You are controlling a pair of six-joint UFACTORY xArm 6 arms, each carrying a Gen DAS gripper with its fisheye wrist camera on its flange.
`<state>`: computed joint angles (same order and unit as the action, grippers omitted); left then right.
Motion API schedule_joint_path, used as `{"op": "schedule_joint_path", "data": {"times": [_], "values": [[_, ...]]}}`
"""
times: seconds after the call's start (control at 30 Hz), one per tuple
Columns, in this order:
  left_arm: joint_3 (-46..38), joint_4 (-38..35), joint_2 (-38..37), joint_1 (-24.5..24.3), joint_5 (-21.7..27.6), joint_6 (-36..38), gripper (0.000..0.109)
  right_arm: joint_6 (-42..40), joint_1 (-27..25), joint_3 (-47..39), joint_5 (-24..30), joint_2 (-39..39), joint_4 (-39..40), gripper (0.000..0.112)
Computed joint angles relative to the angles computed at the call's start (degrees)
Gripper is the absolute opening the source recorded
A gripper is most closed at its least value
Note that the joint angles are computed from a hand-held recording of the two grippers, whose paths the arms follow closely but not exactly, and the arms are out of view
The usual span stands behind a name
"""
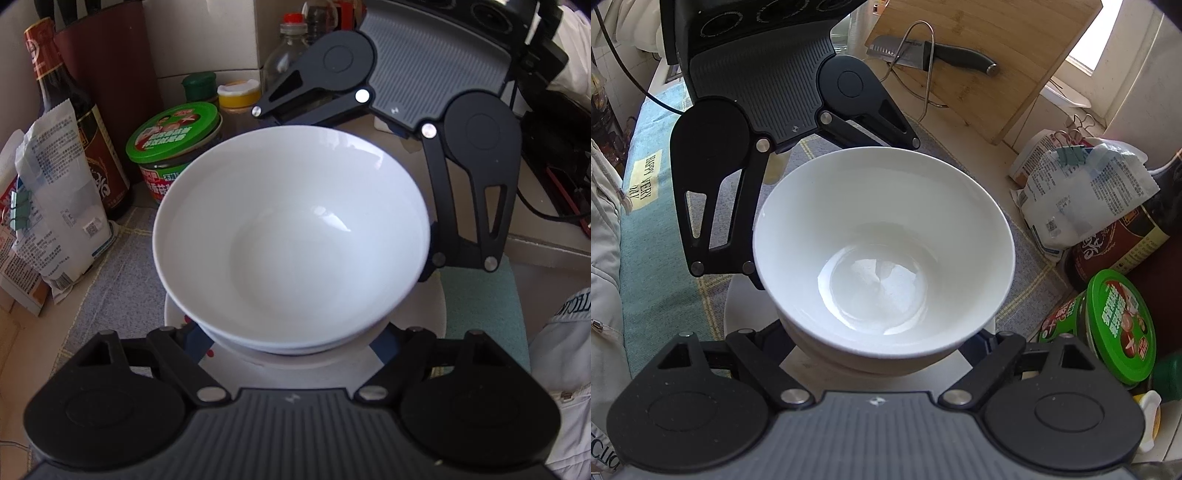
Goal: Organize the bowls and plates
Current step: 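Carry the bowl stack with both tools over to the flower-print plate stack, then lower the bowl stack onto the plates and open both tools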
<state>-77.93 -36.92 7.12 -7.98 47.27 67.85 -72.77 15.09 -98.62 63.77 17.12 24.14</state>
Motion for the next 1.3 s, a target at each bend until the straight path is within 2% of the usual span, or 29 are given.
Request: {"op": "schedule_joint_path", "data": {"times": [0.53, 0.7, 0.8, 0.97, 1.13, 1.23, 1.3], "values": [[0.88, -0.58, 0.13, -0.27, -0.75, -0.37, 0.085, 1.14, 0.16, -0.3, 0.43, 0.42, -1.28, 0.093], [1.48, -1.59, -0.09, -0.16, -1.24, -0.9, 0.086, 2.4, 0.22, -0.72, 0.47, 0.73, -1.31, 0.1], [4.37, -1.98, -1.87, -0.99, -5.36, 0.37, 0.095, 1.86, 0.6, 0.49, -0.48, 0.05, -1.95, 0.102], [9.54, -4.04, -6.24, -0.45, -9.45, -1.42, 0.097, 0.95, 0.38, 0.67, 0.08, -0.59, -2.35, 0.103], [19.02, -4.46, -14.79, 0.05, -16.29, -6.02, 0.099, 0.11, 0.76, 0.23, 1.19, -1.13, -5.29, 0.103], [25.11, -5.64, -20.3, -0.89, -24.1, -8.07, 0.102, 1.81, 2.08, -0.01, 2.04, -1.42, -10.8, 0.103], [29.27, -9.21, -23.66, -2.57, -32.17, -6.34, 0.102, 3.49, 3.38, 1.98, 0.52, -2.98, -15.04, 0.103]]}}
